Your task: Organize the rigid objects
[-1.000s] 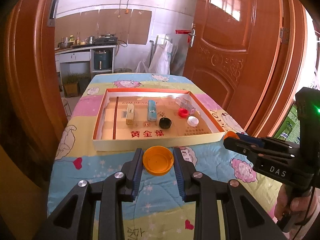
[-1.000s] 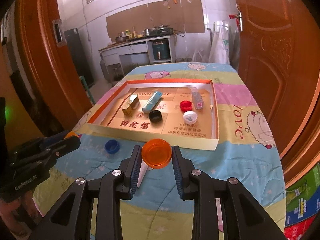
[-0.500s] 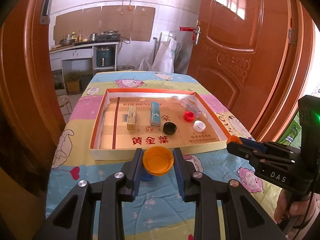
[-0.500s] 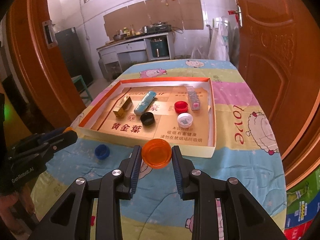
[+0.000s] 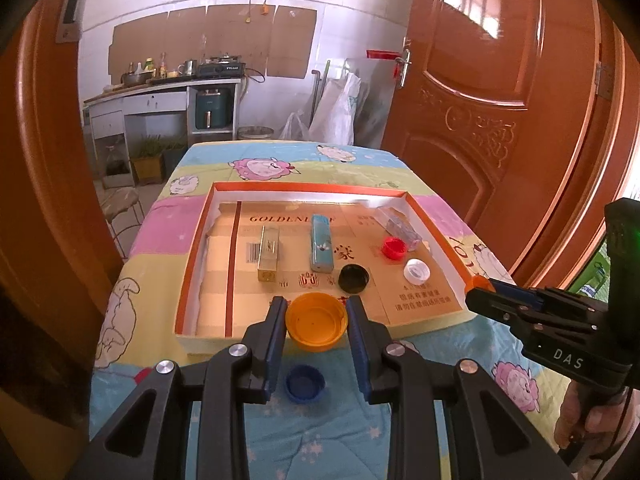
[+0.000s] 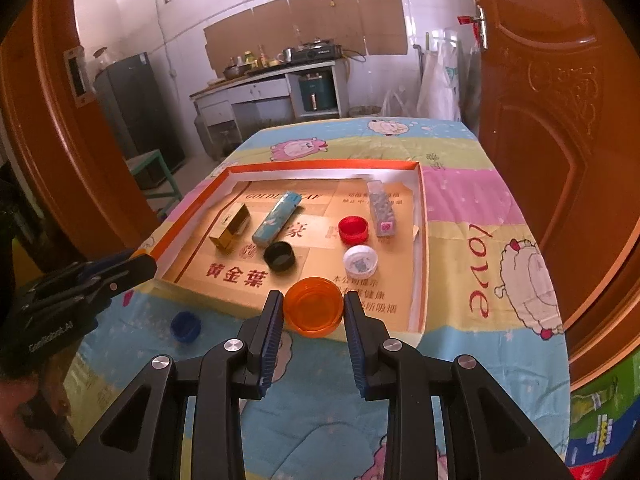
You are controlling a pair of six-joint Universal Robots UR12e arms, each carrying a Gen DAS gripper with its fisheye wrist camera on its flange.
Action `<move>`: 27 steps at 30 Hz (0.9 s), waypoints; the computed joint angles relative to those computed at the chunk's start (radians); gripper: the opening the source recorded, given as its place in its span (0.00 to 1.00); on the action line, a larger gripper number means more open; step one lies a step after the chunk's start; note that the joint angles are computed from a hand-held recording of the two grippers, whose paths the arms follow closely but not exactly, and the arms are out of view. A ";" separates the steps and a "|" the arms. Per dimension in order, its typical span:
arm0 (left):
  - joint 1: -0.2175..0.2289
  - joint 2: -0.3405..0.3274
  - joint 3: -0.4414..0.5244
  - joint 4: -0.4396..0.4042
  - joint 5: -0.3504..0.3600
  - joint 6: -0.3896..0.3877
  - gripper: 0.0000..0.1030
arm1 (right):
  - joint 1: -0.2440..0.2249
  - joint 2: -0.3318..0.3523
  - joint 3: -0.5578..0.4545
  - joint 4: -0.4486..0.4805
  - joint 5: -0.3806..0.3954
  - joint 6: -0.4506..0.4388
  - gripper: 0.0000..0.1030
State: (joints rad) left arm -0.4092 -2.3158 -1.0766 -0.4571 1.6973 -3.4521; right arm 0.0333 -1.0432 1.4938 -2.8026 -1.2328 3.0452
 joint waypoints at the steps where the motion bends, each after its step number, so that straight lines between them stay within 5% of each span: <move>1: 0.002 -0.005 0.009 -0.007 -0.001 0.000 0.30 | 0.000 0.005 -0.010 0.007 -0.001 0.000 0.30; 17: 0.024 -0.077 0.148 -0.095 -0.003 0.024 0.30 | 0.007 0.080 -0.145 0.096 -0.005 -0.041 0.30; 27: 0.050 -0.171 0.336 -0.222 -0.026 0.062 0.30 | 0.021 0.161 -0.312 0.209 -0.007 -0.133 0.30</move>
State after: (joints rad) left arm -0.3592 -2.4866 -0.7410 -0.6789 1.6713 -3.3899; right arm 0.0544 -0.8825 1.1820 -2.5931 -1.2393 2.9125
